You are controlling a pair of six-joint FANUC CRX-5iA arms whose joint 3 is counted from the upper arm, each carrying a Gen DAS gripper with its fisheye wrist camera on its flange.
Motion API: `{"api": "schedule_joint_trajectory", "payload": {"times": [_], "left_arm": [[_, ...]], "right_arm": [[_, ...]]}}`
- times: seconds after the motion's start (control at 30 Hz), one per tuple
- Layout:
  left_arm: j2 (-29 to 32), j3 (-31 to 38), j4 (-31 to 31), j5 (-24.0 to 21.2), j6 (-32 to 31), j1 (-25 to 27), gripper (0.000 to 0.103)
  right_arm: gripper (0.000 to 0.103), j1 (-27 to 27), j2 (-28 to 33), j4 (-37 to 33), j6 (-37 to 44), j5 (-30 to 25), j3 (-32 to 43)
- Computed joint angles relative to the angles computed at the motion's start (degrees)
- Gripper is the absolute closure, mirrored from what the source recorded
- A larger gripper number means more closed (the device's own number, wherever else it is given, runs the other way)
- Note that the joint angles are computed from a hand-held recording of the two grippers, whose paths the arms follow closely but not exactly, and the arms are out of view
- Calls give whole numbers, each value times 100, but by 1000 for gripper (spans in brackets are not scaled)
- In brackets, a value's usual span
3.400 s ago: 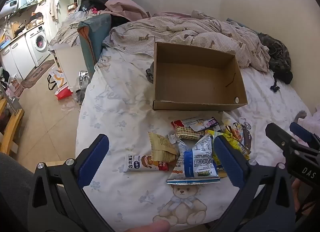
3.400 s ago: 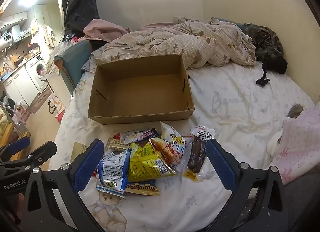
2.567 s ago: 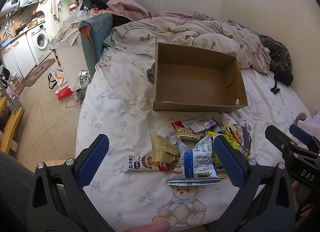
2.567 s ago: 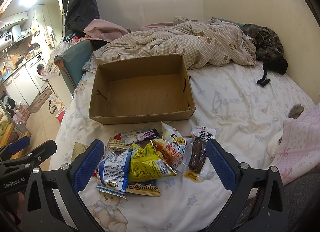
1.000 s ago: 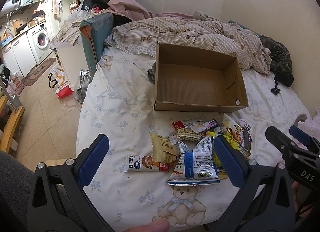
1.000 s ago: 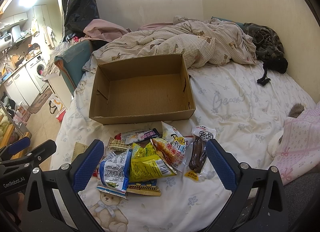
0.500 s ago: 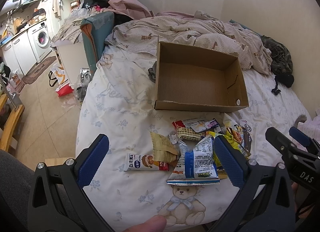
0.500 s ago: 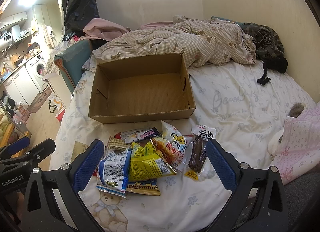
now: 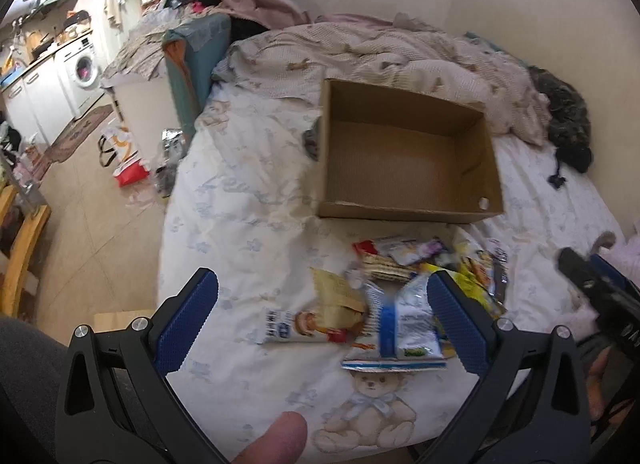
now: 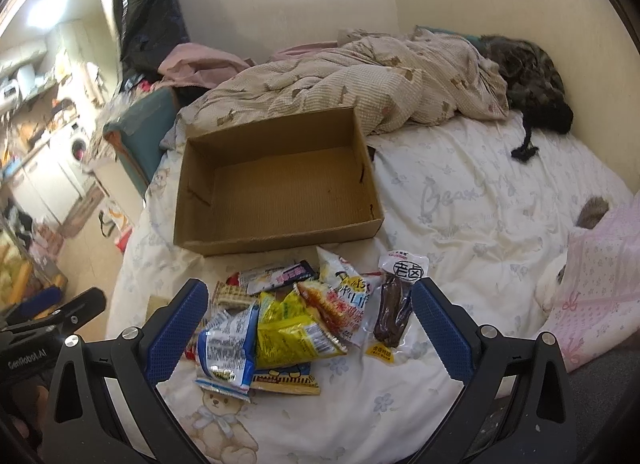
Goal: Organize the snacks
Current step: 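Grasp the tan cookie packet with left tool while right tool grasps the brown vacuum-packed snack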
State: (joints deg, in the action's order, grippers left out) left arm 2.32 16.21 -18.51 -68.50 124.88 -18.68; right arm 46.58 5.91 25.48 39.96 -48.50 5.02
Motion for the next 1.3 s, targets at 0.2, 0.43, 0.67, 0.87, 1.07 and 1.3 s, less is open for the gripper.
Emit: {"api": "schedule_joint_trajectory", "payload": {"times": [0.2, 0.43, 0.67, 0.87, 1.07, 1.3], "left_arm": [[435, 225, 1096, -487, -314, 822, 0], [1149, 259, 2236, -871, -596, 1259, 2], [1636, 236, 2899, -881, -700, 1276, 46], [1853, 227, 3135, -910, -802, 1217, 63], [1916, 319, 3257, -971, -861, 1197, 92], [1743, 442, 2966, -902, -899, 1154, 95]], "right_arm": [[0, -641, 648, -1256, 641, -892, 1257], [0, -1221, 1404, -2201, 828, -2015, 2355], [0, -1415, 1516, -2531, 424, -2215, 2381], [18, -1626, 1859, -2976, 615, -2574, 2822], [38, -1635, 2615, -2983, 615, -3469, 3619], [35, -1737, 3229, -3378, 513, -4014, 4189]]}}
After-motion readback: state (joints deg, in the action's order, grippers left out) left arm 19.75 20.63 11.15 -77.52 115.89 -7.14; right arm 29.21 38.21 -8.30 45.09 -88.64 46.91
